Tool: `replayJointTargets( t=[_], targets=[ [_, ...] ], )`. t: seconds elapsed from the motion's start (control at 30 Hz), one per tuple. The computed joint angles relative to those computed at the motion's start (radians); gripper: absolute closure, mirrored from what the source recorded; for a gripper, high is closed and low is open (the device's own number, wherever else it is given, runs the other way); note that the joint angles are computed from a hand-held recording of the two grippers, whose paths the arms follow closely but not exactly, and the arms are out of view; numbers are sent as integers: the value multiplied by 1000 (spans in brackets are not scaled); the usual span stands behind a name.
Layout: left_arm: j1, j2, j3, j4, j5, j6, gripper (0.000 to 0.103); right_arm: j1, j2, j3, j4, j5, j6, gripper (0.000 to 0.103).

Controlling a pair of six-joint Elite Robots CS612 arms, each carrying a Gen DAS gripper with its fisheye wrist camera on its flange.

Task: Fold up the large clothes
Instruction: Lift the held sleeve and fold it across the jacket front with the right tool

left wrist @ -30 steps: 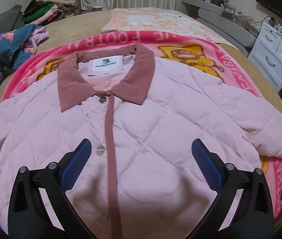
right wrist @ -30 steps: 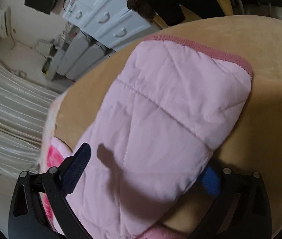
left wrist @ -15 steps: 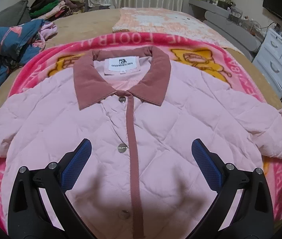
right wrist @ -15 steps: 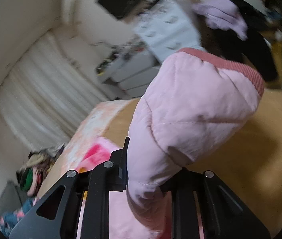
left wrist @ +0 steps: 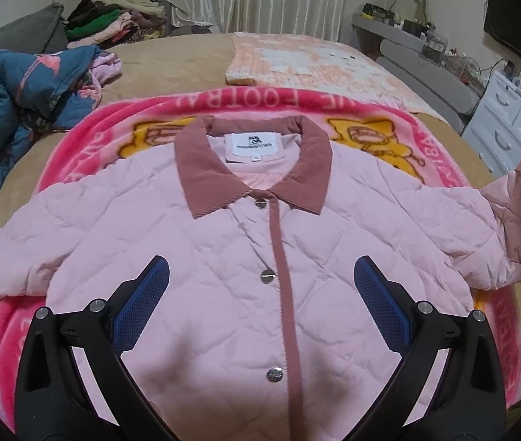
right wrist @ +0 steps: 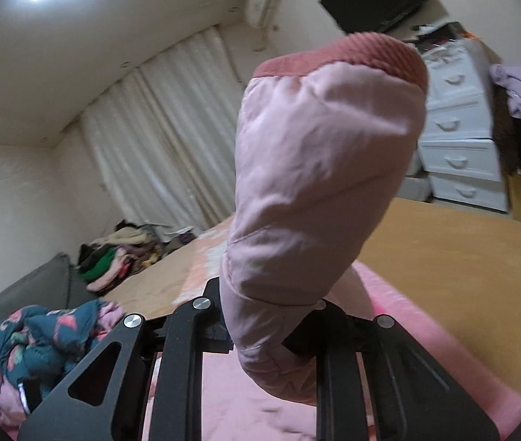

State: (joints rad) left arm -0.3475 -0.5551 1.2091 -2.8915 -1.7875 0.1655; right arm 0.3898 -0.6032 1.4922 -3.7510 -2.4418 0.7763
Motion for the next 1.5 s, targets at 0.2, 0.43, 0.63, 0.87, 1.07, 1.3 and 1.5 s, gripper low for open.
replayJointTargets(
  t=[0.2,0.43,0.63,0.87,1.07,1.3,1.5],
  targets=[
    [26,-12,-4,-7,-12,7,9,20,2,-71,20,39,-99,86],
    [53,-19,-18,13,-51,-12,9,23,2,-144,68,109,-145,86],
    [76,-18,-34,26,-75,-22,9,35,17,-206,121,145,-165,86],
    [96,-8,-56,67,-73,-1,9,42,62,-301,217,198,-159,86],
    [115,5,-75,80,-95,-12,9,48,106,-377,269,241,-169,86],
    [136,21,-98,123,-144,-8,9,53,154,-457,329,275,-181,86],
    [154,48,-129,129,-178,-53,9,52,200,-529,401,309,-171,86]
  ],
)
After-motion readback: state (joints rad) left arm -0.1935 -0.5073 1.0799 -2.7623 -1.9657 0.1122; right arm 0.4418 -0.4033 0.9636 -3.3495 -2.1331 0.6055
